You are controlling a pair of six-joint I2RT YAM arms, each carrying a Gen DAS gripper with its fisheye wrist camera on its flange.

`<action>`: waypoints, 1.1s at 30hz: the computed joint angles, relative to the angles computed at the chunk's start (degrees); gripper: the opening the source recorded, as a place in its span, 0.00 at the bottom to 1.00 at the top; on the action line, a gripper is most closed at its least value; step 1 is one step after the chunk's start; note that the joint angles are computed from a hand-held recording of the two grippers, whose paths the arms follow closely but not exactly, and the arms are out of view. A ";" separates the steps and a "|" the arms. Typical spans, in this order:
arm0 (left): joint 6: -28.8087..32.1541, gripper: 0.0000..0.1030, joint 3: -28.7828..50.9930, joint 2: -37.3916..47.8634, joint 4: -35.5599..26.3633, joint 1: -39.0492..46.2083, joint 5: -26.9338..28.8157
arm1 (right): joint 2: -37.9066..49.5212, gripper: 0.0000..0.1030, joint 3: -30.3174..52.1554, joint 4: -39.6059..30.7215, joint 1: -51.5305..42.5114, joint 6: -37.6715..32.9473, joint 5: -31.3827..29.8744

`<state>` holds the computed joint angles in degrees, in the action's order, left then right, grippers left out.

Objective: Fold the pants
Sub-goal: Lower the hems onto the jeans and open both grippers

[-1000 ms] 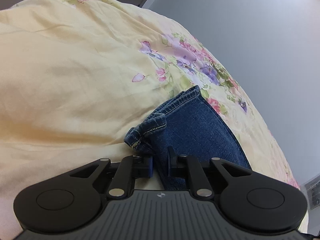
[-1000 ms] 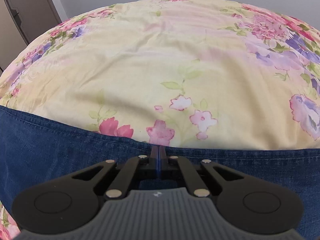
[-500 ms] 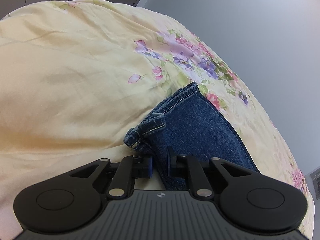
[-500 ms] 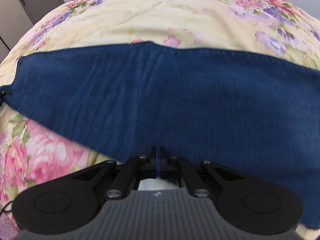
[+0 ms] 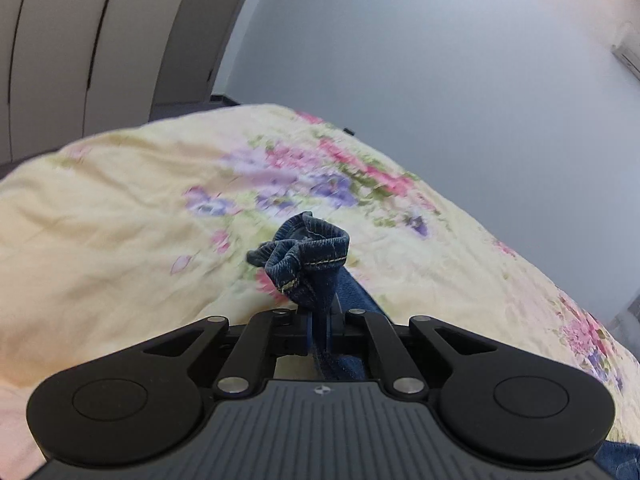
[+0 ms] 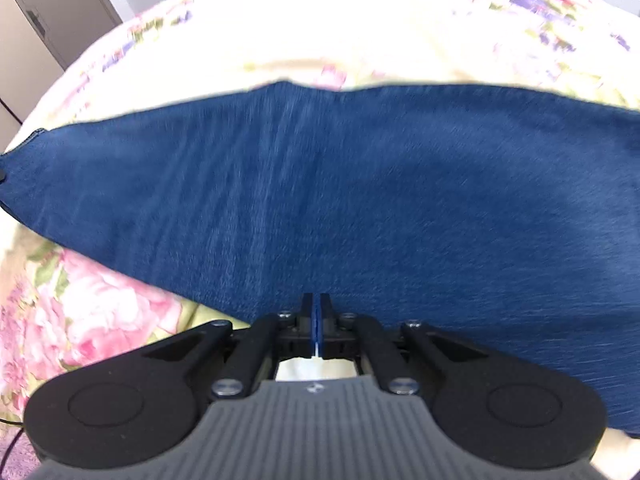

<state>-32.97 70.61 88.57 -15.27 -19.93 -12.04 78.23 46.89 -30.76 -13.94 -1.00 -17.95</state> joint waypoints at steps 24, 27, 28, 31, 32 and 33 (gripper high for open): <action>34.21 0.07 42.79 41.34 -22.91 -46.34 -18.81 | -3.74 0.00 0.58 -21.35 -39.32 -29.85 -17.91; 29.92 0.11 39.92 38.79 -23.87 -43.79 -11.55 | -3.00 0.00 -0.34 -22.14 -39.99 -31.56 -18.39; 28.22 0.11 38.79 37.64 -23.48 -42.42 -8.03 | -3.02 0.00 -0.68 -22.35 -39.73 -31.69 -18.58; 23.16 0.17 36.79 34.82 -23.51 -38.67 1.39 | -3.50 0.00 -2.03 -21.43 -37.49 -29.65 -19.73; 22.57 0.20 37.04 34.83 -23.44 -37.97 3.35 | -3.57 0.00 -2.37 -20.83 -36.57 -28.53 -20.48; 22.41 0.22 36.60 34.41 -23.19 -37.64 4.46 | -3.64 0.01 -2.54 -20.17 -35.41 -27.07 -21.16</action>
<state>-10.56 107.21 122.98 -38.47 -57.57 -7.58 74.59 44.35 -50.93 -49.34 -28.07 -39.11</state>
